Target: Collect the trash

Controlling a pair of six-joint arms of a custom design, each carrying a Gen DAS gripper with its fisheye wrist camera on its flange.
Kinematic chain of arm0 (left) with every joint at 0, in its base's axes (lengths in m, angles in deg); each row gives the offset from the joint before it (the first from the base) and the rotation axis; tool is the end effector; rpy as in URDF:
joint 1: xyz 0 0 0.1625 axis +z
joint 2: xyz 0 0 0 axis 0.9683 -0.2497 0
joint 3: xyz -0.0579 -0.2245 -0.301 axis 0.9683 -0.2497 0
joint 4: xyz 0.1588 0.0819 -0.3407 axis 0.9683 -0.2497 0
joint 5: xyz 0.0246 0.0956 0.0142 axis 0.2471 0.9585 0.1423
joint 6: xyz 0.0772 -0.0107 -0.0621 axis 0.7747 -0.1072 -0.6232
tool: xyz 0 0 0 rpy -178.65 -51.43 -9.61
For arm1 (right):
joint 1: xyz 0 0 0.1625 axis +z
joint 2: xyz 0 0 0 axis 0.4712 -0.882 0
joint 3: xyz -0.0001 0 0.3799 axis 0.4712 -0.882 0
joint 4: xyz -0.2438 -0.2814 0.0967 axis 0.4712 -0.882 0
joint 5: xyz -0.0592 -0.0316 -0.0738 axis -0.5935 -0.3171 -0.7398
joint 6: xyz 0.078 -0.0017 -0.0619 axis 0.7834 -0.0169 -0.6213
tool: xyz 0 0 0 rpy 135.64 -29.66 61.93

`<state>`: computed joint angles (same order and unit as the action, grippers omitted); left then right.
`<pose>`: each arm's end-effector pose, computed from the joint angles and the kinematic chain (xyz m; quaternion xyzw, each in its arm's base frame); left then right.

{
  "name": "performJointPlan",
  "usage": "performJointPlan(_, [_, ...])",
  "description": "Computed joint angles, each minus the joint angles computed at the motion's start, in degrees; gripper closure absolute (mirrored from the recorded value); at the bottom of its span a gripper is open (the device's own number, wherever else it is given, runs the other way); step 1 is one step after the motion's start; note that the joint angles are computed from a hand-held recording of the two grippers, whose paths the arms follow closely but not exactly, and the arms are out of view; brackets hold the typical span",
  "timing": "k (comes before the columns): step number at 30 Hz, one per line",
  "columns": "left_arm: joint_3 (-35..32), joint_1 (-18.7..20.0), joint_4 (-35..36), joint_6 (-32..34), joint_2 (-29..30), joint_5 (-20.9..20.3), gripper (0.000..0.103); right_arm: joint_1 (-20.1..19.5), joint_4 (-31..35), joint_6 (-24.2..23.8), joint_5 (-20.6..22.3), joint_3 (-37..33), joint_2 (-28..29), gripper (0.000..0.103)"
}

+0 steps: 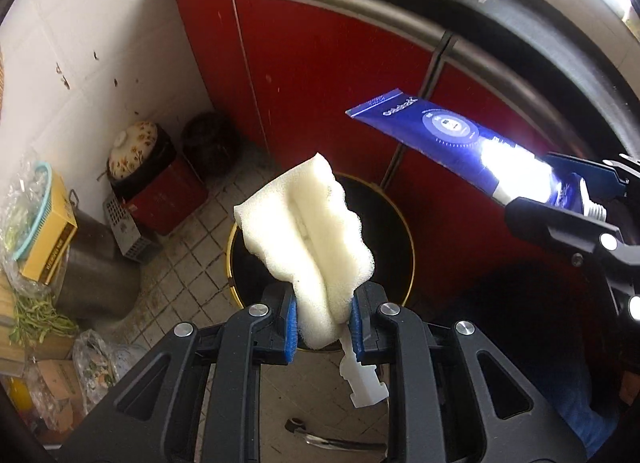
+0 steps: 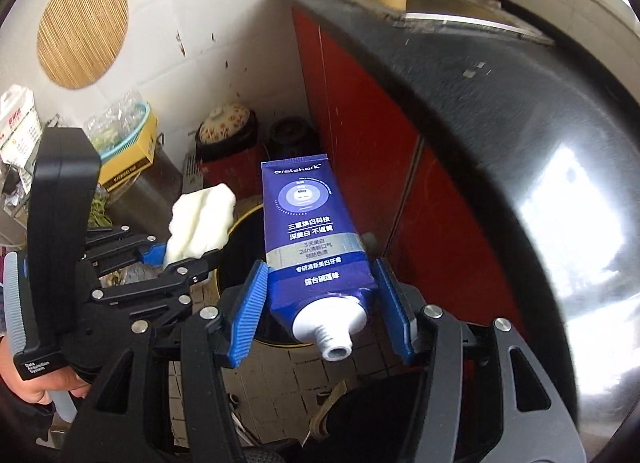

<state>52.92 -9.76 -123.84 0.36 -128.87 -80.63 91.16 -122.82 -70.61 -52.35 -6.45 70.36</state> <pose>-0.0163 -0.5426 0.2890 0.0788 0.9050 -0.2051 0.3644 0.4214 -0.5803 -0.0450 0.3171 -0.9084 0.1313 0.2388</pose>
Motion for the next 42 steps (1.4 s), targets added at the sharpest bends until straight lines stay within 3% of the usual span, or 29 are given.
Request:
performJointPlan(7, [-1.0, 4.1, -2.6, 1.9, 2.7, -1.9, 0.083, -1.2, 5.4, 1.0, -0.6, -6.4, 5.6, 0.049])
performJointPlan(14, [-2.3, 6.0, -3.8, 4.0, 4.2, -3.0, 0.082, -1.8, 7.6, 1.0, -0.4, -8.9, 7.2, 0.048])
performJointPlan(15, [-2.5, 6.4, -4.1, 4.6, 4.5, -3.6, 0.077, -1.9, 9.1, 1.1, 0.1, -10.0, 7.7, 0.048])
performJointPlan(16, [-2.5, 6.4, -4.5, 4.7, 4.7, -3.5, 0.066, -2.2, 11.0, 1.6, 0.5, -11.6, 8.4, 0.044])
performJointPlan(18, [-2.1, 6.4, -5.8, 5.0, 4.9, -2.8, 0.053, -2.3, 11.0, 1.8, 0.4, -12.3, 8.8, 0.031])
performJointPlan(20, [-1.8, 6.5, -6.6, 5.2, 4.9, -2.4, 0.049, -2.3, 10.4, 1.7, 0.6, -11.7, 8.4, 0.029])
performJointPlan(24, [-1.2, 6.4, -6.6, 5.2, 4.1, -2.8, 0.024, -2.1, 10.0, 1.6, 0.6, -9.5, 6.8, 0.021])
performJointPlan(25, [-0.8, 6.1, -7.1, 5.5, 3.8, -2.6, 0.016, -2.0, 9.3, 1.5, 0.6, -8.5, 6.1, 0.018])
performJointPlan(27, [-0.1, 5.5, -7.5, 5.6, 3.4, -1.7, 0.012, -1.8, 8.6, 1.3, 0.7, -6.7, 4.6, 0.017])
performJointPlan(31, [0.8, 3.2, -6.4, 2.9, 1.1, -2.0, 0.01, -0.3, 4.8, 0.0, 0.7, -1.0, -0.3, 0.01])
performJointPlan(34, [1.8, -0.7, -6.9, 1.8, -1.3, -1.1, 0.007, 1.5, -1.6, -2.4, -0.6, 5.4, -5.8, 0.007])
performJointPlan(38, [1.8, -7.3, -8.7, 3.2, -2.8, -1.4, 0.007, 2.5, -9.9, -0.7, -4.9, 15.1, -15.2, 0.007])
performJointPlan(42, [-1.5, -13.9, -9.7, 4.4, 0.3, -4.6, 0.007, 2.3, -16.1, 4.3, -14.7, 25.8, -25.8, 0.007])
